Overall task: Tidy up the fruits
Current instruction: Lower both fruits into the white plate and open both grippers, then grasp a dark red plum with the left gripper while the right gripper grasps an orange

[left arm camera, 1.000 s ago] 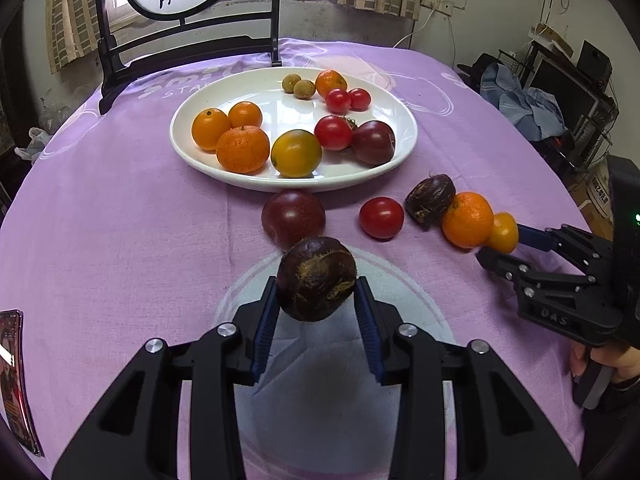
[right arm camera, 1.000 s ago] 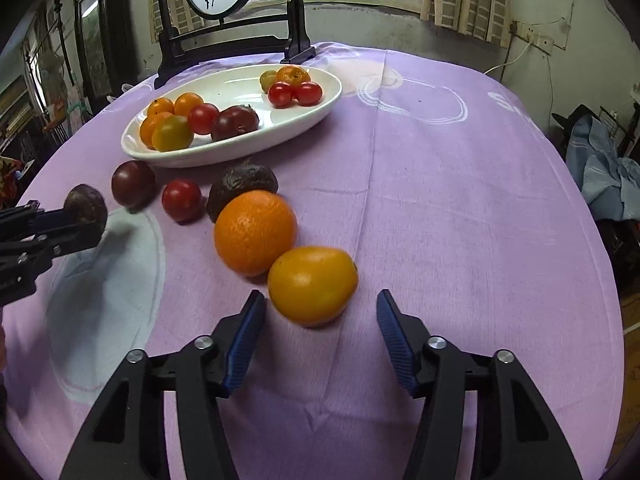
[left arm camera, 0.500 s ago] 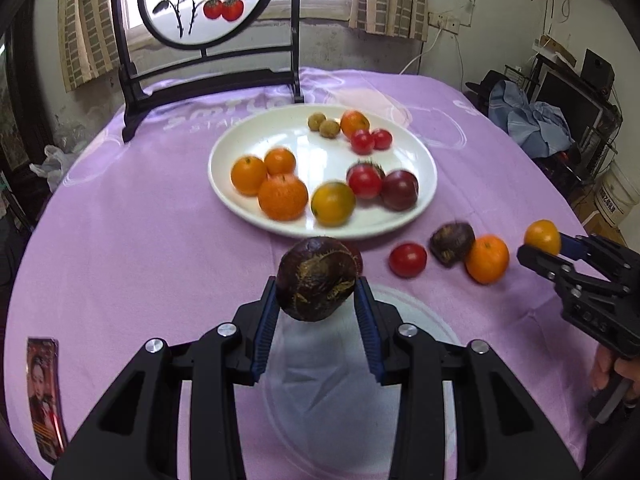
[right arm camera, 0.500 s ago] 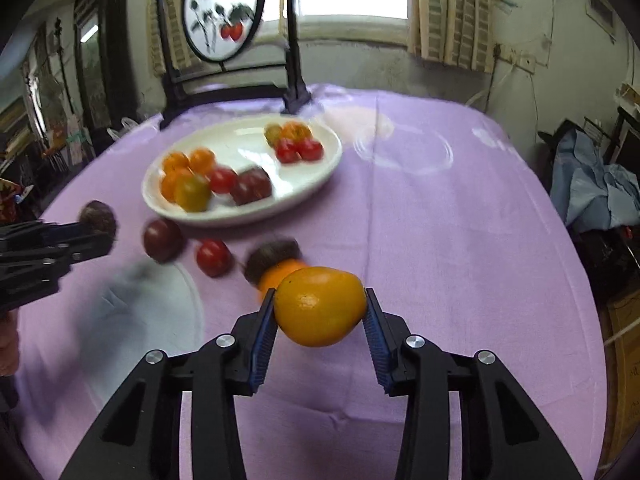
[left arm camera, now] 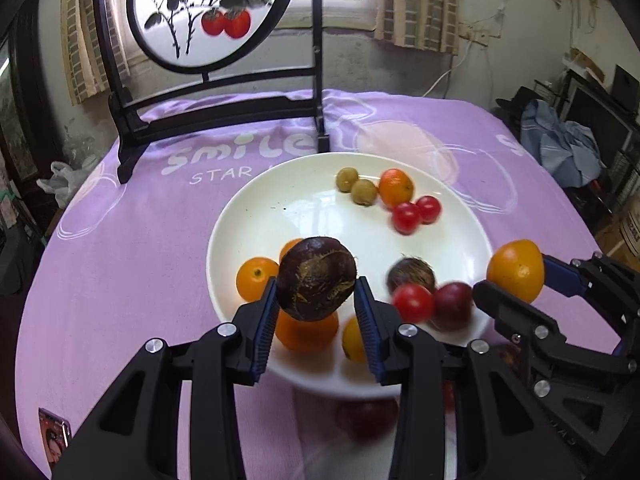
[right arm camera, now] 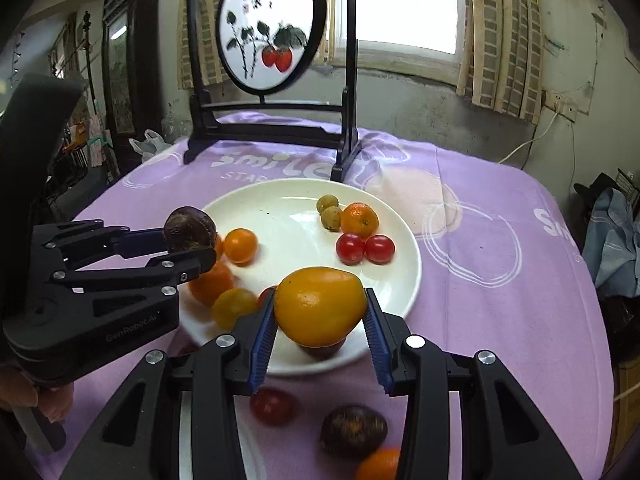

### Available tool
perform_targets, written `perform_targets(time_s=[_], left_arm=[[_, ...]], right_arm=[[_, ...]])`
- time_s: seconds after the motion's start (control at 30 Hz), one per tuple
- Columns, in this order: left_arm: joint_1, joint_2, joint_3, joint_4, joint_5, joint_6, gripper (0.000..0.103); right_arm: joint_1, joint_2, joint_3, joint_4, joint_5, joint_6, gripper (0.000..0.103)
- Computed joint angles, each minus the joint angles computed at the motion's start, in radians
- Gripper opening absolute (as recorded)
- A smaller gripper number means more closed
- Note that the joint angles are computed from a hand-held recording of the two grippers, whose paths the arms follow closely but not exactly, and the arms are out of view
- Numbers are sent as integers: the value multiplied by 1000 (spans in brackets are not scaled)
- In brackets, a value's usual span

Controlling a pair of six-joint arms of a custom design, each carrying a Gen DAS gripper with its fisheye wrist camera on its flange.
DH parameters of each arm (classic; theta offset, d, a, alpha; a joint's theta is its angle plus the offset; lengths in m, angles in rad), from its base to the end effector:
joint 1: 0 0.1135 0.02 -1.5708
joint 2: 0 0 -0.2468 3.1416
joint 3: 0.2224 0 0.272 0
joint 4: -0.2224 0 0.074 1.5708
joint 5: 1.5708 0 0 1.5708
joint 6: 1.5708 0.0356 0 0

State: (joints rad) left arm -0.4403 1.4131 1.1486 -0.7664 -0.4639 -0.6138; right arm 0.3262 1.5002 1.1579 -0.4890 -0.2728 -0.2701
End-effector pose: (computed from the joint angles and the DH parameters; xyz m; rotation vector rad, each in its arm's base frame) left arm 0.2849 -0.1166 0.2550 -0.3712 2.4234 0.1589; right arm 0.3243 0.1198 0.2471 -0.8228 2.2452 0.3536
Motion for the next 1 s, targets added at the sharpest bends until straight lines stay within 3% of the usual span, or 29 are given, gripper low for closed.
perform_targets(time_s=[0.17, 0.2, 0.27, 0.33, 0.47, 0.63, 0.8, 1.0], left_arm=[[75, 94, 48, 49, 57, 57, 38], [82, 101, 49, 56, 66, 55, 42], [80, 92, 34, 81, 58, 44, 52], [66, 73, 23, 86, 37, 37, 64], [28, 11, -4, 57, 7, 7, 69], [-59, -102, -65, -17, -49, -111, 82], [-177, -189, -127, -89, -60, -246, 84], [-313, -222, -175, -164, -114, -384, 86]], right_arm=[[19, 135, 90, 2, 27, 40, 43], [21, 155, 103, -7, 27, 52, 44], [15, 168, 105, -9, 13, 78, 59], [9, 151, 83, -1, 6, 83, 60], [-17, 72, 18, -8, -20, 62, 60], [-115, -73, -69, -39, -102, 20, 64], [-242, -168, -127, -108, -169, -44, 64], [-341, -242, -229, -152, -177, -146, 64]])
